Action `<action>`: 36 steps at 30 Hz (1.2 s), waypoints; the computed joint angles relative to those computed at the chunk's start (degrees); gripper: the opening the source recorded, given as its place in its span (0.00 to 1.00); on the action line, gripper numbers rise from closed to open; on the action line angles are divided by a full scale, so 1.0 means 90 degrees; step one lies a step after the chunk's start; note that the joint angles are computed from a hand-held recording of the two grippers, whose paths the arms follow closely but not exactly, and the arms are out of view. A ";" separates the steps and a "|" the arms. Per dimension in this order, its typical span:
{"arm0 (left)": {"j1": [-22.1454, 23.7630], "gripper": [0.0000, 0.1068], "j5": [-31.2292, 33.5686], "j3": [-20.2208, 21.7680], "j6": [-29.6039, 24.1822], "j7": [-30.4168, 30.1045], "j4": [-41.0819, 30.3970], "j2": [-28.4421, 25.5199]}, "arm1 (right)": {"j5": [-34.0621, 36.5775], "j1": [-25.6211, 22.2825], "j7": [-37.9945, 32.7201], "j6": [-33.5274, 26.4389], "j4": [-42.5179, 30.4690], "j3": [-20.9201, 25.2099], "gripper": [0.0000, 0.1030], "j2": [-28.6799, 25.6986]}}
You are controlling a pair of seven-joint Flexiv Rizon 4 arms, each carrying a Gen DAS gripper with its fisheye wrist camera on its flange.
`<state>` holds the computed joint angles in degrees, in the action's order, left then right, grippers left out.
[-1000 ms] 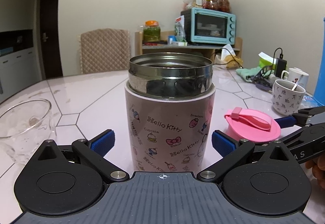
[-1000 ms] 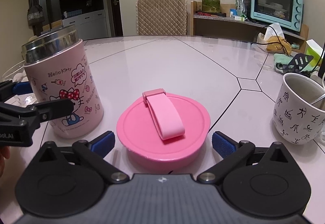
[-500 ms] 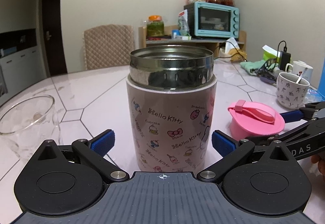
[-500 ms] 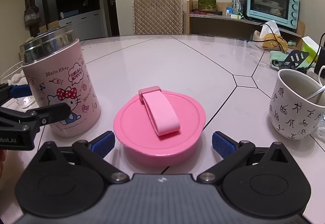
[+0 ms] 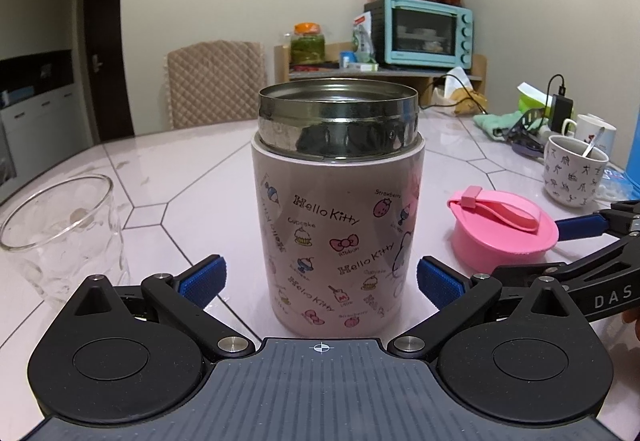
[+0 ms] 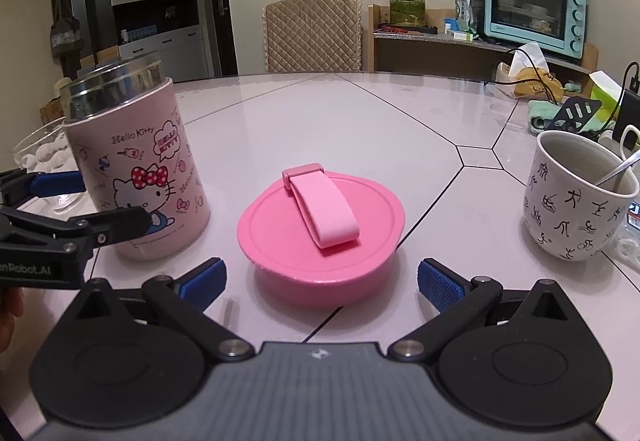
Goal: Unscrew bottle cap and pour
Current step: 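Set the open Hello Kitty jar down with the left gripper and withdraw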
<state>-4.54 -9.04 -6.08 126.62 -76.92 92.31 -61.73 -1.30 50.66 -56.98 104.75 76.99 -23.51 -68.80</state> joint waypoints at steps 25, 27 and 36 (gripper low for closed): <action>-0.0138 0.96 -0.0141 0.0084 0.0153 -0.0002 0.0382 0.0156 | 0.0667 0.0181 -0.0449 0.0497 0.0432 0.0059 1.00 0.0155; -0.0148 0.96 -0.0153 0.0086 0.0181 -0.0016 0.0424 0.0171 | 0.0725 0.0209 -0.0489 0.0529 0.0468 0.0051 1.00 0.0166; -0.0063 0.96 -0.0036 -0.0003 0.0147 -0.0182 0.0595 0.0250 | 0.1023 0.0339 -0.0655 0.0663 0.0667 0.0025 1.00 0.0233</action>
<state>-5.11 -9.37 -6.11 127.95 -78.56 97.66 -59.48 7.91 53.71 -62.87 110.71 82.99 -23.29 -66.71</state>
